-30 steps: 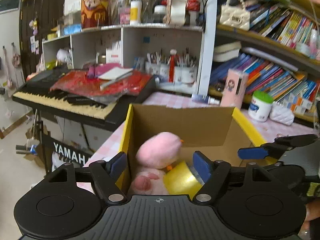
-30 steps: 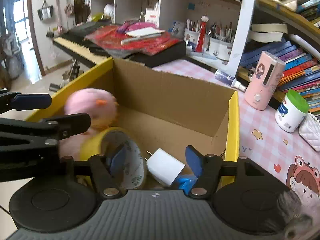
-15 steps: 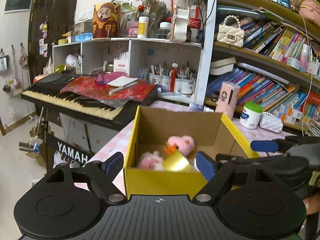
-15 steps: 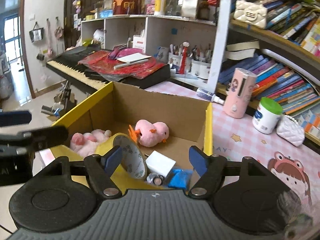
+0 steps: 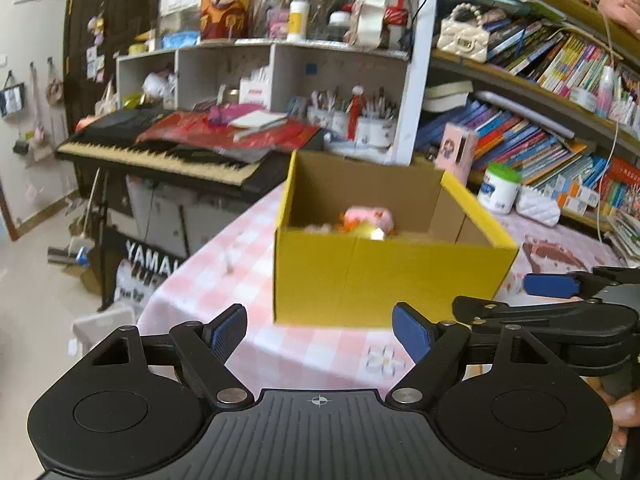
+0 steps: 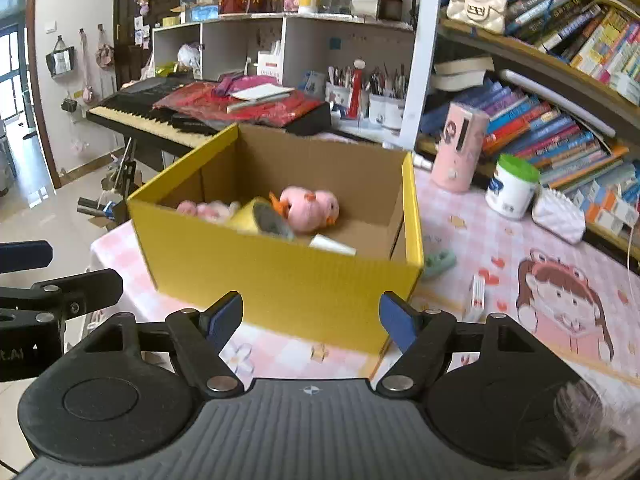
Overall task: Organize objects
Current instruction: 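Move both tools away from the box toward the white box and green clip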
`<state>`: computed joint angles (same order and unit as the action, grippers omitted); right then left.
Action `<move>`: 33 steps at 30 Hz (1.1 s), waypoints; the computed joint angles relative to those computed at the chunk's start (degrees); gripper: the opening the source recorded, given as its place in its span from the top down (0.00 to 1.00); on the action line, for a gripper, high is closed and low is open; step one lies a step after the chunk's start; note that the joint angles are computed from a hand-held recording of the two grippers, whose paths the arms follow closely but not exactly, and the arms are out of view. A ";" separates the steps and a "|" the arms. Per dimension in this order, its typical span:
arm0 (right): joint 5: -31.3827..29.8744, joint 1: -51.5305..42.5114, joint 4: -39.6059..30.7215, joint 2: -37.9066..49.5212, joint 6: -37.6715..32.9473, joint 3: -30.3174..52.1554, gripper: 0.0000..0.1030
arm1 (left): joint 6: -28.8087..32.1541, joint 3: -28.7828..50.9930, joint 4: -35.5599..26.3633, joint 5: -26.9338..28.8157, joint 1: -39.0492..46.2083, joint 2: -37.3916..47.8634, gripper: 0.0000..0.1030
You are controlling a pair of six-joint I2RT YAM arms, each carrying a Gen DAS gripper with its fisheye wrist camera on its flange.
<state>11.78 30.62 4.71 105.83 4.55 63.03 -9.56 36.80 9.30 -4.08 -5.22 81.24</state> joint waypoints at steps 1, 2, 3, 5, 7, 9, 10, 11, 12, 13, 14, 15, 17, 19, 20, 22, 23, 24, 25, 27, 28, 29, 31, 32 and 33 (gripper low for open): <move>0.53 0.48 -0.26 -0.64 0.56 -0.99 0.25 | -0.64 -0.56 -1.19 -0.48 -0.15 -0.74 0.17; 1.24 1.05 -0.52 -1.36 1.13 -2.10 0.24 | -1.06 -1.26 -1.95 -0.57 -0.11 -1.55 0.17; 2.02 1.73 -0.75 -2.01 1.73 -3.22 0.22 | -1.37 -1.99 -2.67 -0.39 -0.05 -2.35 0.17; 3.60 2.99 -1.20 -3.06 2.65 -5.04 0.19 | -1.58 -3.24 -4.43 0.33 0.36 -4.16 0.17; 5.10 4.28 -1.64 -4.05 3.48 -6.70 0.19 | -1.63 -4.52 -5.37 0.46 0.56 -5.99 0.17; 6.13 5.38 -2.01 -4.99 4.50 -8.06 0.16 | -1.50 -5.90 -6.30 0.55 0.71 -8.18 0.17; 6.56 5.90 -2.04 -5.54 4.99 -8.80 0.16 | -1.35 -6.68 -6.67 0.55 0.79 -9.38 0.17; 6.97 6.42 -2.06 -6.06 5.46 -9.47 0.16 | -1.19 -7.00 -7.09 0.58 0.89 -10.15 0.17; 7.30 6.84 -2.10 -6.54 5.85 -10.05 0.16 | -1.05 -7.50 -7.42 0.63 0.99 -11.01 0.17; 7.74 7.39 -2.21 -6.99 6.35 -10.58 0.16 | -0.97 -7.90 -7.90 0.64 1.03 -11.86 0.17; 8.11 7.86 -2.28 -7.43 6.78 -11.11 0.15 | -0.89 -8.39 -8.39 0.73 1.11 -12.77 0.17; 8.35 8.19 -2.38 -7.86 7.08 -11.56 0.15 | -0.77 -8.85 -8.76 0.86 1.25 -13.56 0.17; 8.97 9.04 -2.61 -8.64 7.80 -12.52 0.14 | -0.51 -9.62 -9.49 1.05 1.46 -14.77 0.17; 9.53 9.86 -3.13 -9.20 8.48 -13.06 0.14 | -0.34 -10.24 -10.66 1.05 1.58 -16.02 0.17; 9.76 10.23 -3.20 -9.53 8.82 -13.52 0.14 | -0.09 -10.56 -11.13 1.34 1.91 -16.61 0.17; 10.31 11.02 -3.38 -10.19 9.63 -14.34 0.14 | 0.20 -11.00 -12.03 1.76 2.25 -17.45 0.17; 10.60 11.38 -3.49 -10.40 10.05 -14.63 0.14 | 0.42 -11.25 -12.53 2.03 2.47 -17.86 0.17; 10.89 11.72 -3.62 -10.64 10.49 -14.94 0.14 | 0.56 -11.39 -13.06 2.18 2.54 -18.18 0.17; 11.08 11.96 -3.81 -10.85 10.88 -15.19 0.13 | 0.76 -11.67 -13.57 2.37 2.57 -18.54 0.17; 11.78 12.74 -4.22 -11.26 11.95 -15.90 0.13 | 1.11 -12.00 -14.39 2.64 2.48 -18.94 0.16; 12.06 12.98 -4.43 -11.42 12.38 -16.21 0.12 | 1.21 -12.11 -14.71 2.68 2.37 -19.00 0.17; 12.40 13.28 -4.67 -11.63 12.86 -16.57 0.12 | 1.48 -12.22 -15.04 2.96 2.46 -19.07 0.17; 13.09 13.73 -4.93 -12.07 13.92 -17.46 0.11 | 1.67 -12.45 -15.59 3.21 2.13 -19.08 0.16; 13.31 13.80 -5.11 -12.27 14.38 -17.77 0.11 | 1.78 -12.59 -15.77 3.29 1.84 -19.05 0.16; 13.58 13.89 -5.43 -12.48 15.01 -18.09 0.11 | 1.93 -12.78 -15.83 3.39 1.57 -19.03 0.16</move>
